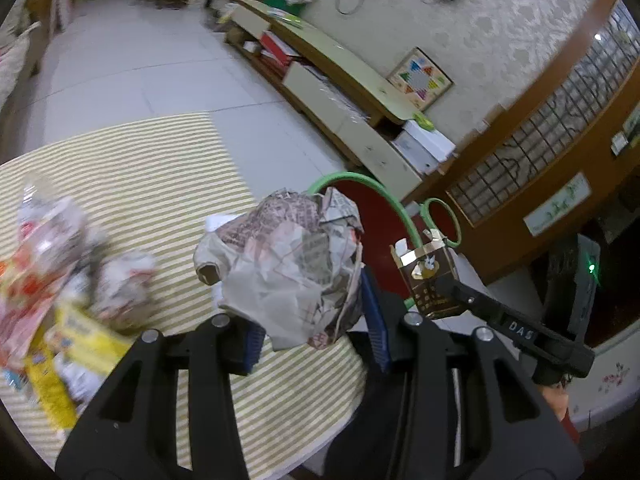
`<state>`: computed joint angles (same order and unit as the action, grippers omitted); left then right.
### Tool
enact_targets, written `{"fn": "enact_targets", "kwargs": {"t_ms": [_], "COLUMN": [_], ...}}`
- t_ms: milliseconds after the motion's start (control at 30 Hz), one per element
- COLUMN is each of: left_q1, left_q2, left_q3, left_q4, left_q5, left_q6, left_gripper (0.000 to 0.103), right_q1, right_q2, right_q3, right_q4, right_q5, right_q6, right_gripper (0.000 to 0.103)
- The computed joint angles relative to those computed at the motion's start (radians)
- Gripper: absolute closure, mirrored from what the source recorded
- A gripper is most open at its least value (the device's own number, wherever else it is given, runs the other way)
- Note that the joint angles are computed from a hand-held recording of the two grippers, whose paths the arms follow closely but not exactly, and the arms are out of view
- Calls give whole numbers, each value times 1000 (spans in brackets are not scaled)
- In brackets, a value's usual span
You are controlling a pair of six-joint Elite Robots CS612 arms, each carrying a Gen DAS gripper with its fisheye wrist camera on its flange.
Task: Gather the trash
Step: 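Move both tools over the bin and open them to drop paper and box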
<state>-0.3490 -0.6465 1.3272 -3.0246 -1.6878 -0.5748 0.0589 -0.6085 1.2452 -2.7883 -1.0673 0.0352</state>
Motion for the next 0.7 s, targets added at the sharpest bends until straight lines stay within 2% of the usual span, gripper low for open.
{"fn": "enact_targets", "kwargs": {"t_ms": [267, 367, 600, 700], "left_q1": [-15, -22, -28, -32], "left_q2": [117, 140, 181, 188], "left_q3": [-215, -265, -349, -364], "left_q4": [104, 145, 208, 211], "left_q5": [-59, -48, -28, -5], "left_q6": [48, 85, 115, 116], "left_gripper": [62, 62, 62, 56], "right_q1": [-21, -29, -29, -29], "right_q2": [44, 62, 79, 87], "right_q3": [-63, -88, -119, -132], "right_q4": [-31, -24, -8, -8], "right_q5": [-74, -76, -107, -116], "right_q6": [72, 98, 92, 93], "right_gripper": [83, 83, 83, 81]}}
